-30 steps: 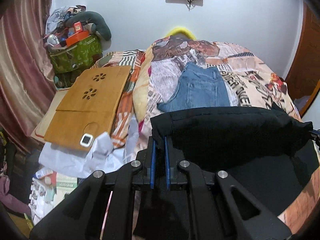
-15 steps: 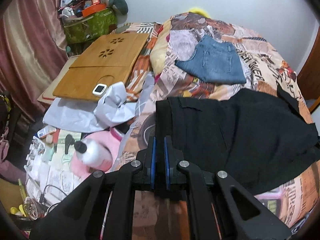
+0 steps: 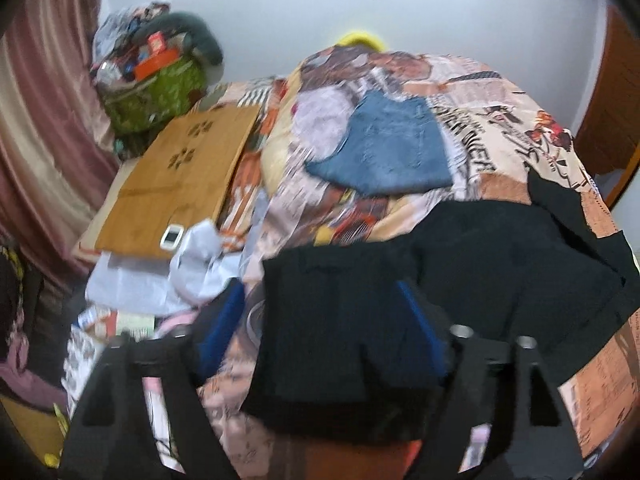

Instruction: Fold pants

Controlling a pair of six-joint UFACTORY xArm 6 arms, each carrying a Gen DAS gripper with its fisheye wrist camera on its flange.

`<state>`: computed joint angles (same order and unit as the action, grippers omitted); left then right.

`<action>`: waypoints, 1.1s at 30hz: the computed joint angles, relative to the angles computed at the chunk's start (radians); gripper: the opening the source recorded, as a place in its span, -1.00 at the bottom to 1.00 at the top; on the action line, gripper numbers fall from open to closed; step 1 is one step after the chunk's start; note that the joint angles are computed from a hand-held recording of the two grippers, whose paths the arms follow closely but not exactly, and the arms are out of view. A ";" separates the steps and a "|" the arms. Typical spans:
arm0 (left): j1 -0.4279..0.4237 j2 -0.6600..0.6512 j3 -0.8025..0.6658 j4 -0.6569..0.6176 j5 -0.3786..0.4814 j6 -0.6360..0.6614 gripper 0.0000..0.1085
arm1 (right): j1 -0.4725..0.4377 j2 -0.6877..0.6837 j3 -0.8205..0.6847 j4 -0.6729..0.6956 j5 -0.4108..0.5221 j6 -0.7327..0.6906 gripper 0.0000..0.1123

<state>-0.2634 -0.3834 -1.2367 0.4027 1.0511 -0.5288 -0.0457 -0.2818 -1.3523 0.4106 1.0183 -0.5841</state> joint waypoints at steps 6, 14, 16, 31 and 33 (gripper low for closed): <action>-0.052 0.154 -0.163 0.046 -0.039 0.033 0.82 | -0.012 0.084 -0.090 -0.023 -0.051 0.046 0.16; -0.079 0.377 -0.383 0.005 -0.057 0.103 0.84 | 0.001 0.237 -0.245 -0.061 -0.083 0.068 0.17; -0.079 0.426 -0.431 -0.013 -0.064 0.120 0.84 | 0.003 0.287 -0.295 -0.066 -0.081 0.077 0.17; -0.047 0.719 -0.714 -0.101 -0.068 0.153 0.84 | 0.033 0.749 -0.783 -0.157 0.113 0.205 0.17; -0.044 0.747 -0.742 -0.103 -0.058 0.159 0.84 | 0.041 0.814 -0.863 -0.176 0.140 0.238 0.17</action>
<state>-0.3072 0.3637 -1.9783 0.3001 0.9934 -0.3700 -0.0043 0.5319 -2.2155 0.2344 1.1581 -0.3458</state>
